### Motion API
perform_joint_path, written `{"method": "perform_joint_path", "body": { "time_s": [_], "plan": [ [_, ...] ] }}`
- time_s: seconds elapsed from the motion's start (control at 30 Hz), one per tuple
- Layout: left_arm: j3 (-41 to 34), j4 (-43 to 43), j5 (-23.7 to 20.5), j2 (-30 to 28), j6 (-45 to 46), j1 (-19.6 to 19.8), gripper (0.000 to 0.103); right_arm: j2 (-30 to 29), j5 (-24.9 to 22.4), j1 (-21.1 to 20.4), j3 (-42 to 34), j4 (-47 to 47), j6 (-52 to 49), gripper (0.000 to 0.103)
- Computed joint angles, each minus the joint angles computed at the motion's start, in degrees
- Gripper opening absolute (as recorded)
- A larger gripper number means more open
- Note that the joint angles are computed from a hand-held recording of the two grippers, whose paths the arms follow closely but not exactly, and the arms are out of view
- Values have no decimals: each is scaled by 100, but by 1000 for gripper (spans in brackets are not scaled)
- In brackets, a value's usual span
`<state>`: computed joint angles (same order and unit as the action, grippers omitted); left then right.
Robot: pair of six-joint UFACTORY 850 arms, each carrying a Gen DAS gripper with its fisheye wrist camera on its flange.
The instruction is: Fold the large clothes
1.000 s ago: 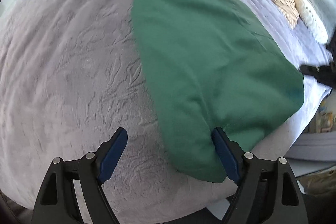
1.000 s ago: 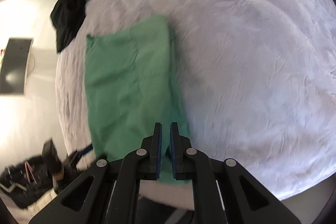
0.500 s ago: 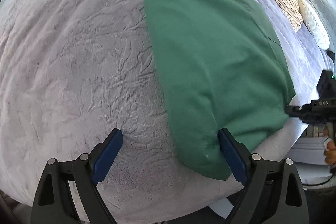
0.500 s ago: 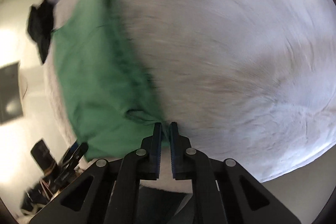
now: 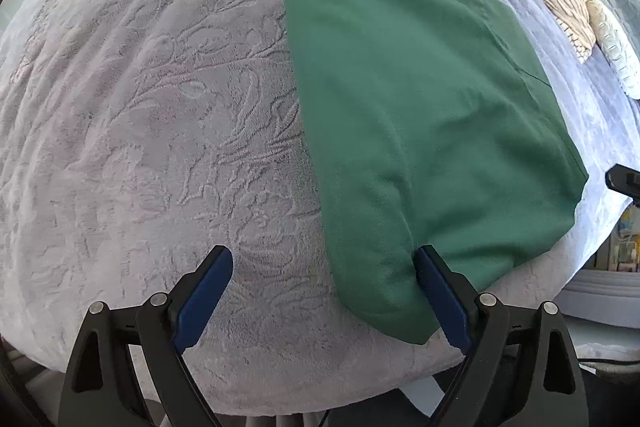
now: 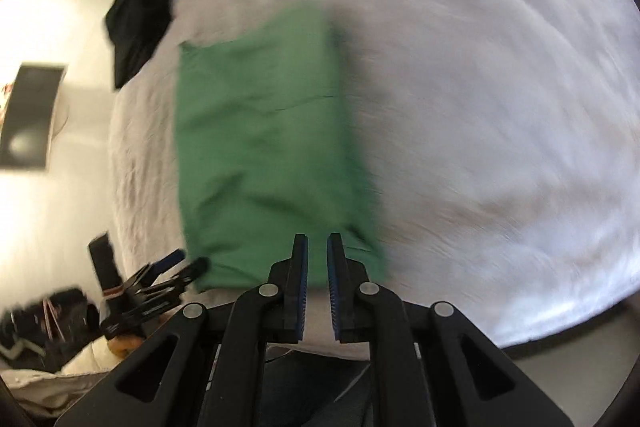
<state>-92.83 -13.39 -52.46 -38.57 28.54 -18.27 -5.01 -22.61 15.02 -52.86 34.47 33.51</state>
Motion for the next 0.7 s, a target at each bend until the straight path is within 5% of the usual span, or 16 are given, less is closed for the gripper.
{"method": "perform_joint_path", "body": {
  "time_s": [0.27, 0.43, 0.7],
  "plan": [
    [-165, 357, -140, -30, -359, -99, 93, -1004, -606, -90, -497, 300, -206, 11],
    [-215, 501, -197, -39, -549, -141, 93, -957, -671, -272, -227, 1049, -710, 9],
    [-353, 737, -256, -39, -706, -203, 93, -940, -936, -265, -433, 531, -479, 9]
  ]
}}
